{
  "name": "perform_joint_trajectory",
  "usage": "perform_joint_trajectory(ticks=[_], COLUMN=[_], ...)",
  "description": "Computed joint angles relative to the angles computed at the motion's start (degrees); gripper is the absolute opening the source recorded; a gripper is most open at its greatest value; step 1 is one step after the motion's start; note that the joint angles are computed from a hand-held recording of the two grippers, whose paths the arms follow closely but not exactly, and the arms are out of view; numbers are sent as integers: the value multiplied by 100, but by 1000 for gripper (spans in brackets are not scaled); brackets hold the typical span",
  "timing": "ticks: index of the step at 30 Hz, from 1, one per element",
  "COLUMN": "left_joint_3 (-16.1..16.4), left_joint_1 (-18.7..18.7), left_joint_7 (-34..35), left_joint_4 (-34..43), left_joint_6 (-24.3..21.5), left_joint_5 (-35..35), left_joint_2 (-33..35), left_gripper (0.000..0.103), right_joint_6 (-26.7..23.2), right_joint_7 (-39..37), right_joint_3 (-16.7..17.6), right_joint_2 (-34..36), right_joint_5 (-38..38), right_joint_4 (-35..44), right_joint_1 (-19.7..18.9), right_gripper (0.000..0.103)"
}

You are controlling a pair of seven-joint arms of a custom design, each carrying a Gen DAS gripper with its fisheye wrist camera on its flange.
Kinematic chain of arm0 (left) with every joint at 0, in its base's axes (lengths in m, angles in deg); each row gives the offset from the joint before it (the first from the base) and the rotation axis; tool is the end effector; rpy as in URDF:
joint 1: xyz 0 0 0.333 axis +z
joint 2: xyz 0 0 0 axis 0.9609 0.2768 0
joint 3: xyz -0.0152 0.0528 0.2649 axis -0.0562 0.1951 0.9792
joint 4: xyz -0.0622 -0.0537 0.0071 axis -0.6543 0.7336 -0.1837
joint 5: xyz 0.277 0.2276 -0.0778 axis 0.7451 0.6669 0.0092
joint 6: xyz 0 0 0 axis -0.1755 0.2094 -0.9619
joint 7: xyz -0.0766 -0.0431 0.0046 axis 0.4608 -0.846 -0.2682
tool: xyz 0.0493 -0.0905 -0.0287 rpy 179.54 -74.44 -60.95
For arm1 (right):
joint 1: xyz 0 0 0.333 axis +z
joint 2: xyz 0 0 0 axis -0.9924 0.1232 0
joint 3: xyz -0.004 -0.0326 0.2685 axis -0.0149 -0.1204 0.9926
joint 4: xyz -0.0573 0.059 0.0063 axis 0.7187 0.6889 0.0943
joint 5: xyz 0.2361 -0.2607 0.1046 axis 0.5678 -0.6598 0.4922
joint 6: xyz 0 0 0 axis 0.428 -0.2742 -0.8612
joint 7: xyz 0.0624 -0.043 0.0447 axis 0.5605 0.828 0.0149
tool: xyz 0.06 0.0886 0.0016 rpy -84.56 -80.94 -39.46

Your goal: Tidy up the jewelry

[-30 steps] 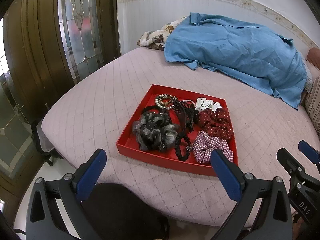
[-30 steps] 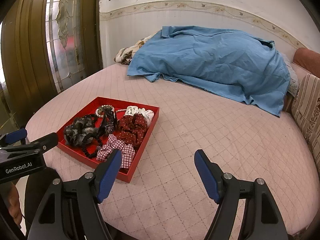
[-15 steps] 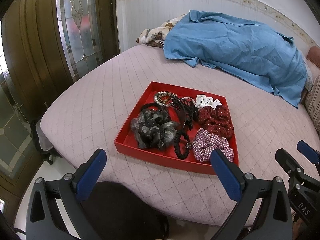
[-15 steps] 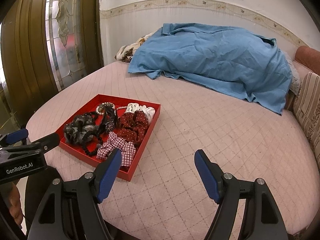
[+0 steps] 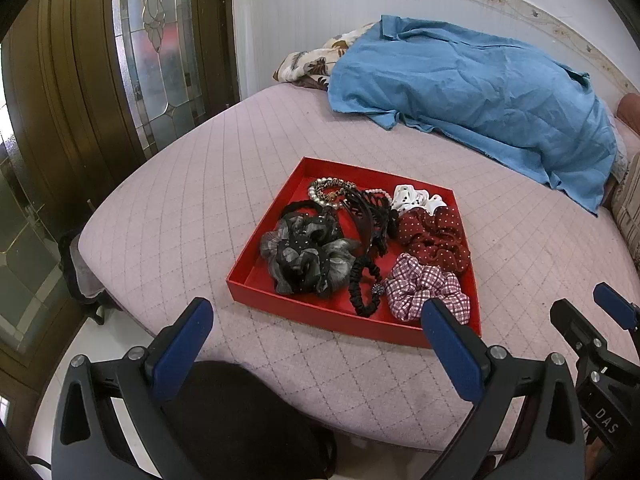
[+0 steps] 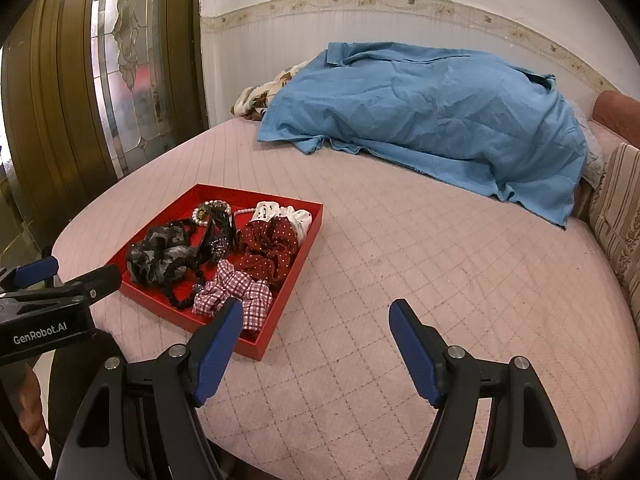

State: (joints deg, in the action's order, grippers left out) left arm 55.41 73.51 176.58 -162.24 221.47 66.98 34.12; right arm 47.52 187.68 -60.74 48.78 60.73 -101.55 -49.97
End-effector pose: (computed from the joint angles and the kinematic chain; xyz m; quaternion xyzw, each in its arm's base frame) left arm 0.6758 -0.0949 0.5568 -0.6002 0.7048 -0.2911 0.2414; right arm 0.6528 0.3231 0.5565 -0.5771 0.7027 -0.3198 0.2663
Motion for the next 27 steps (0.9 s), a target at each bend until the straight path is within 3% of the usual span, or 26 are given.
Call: perform_joint_trajectory(ticks=[27], left_joint_3=[13], left_joint_1=[-21], left_joint_7=[-63], left_joint_4=[-37], left_joint_6=[-60], left_joint_5=[62], left_joint_2=[6], left_gripper=[103], right_joint_6=[129], right_joint_7=[-85], right_joint_3=[74], right_joint_2=[-86], right_joint_5=[117], right_joint_4=[-246], right_joint_1=[-70], right_gripper=[80])
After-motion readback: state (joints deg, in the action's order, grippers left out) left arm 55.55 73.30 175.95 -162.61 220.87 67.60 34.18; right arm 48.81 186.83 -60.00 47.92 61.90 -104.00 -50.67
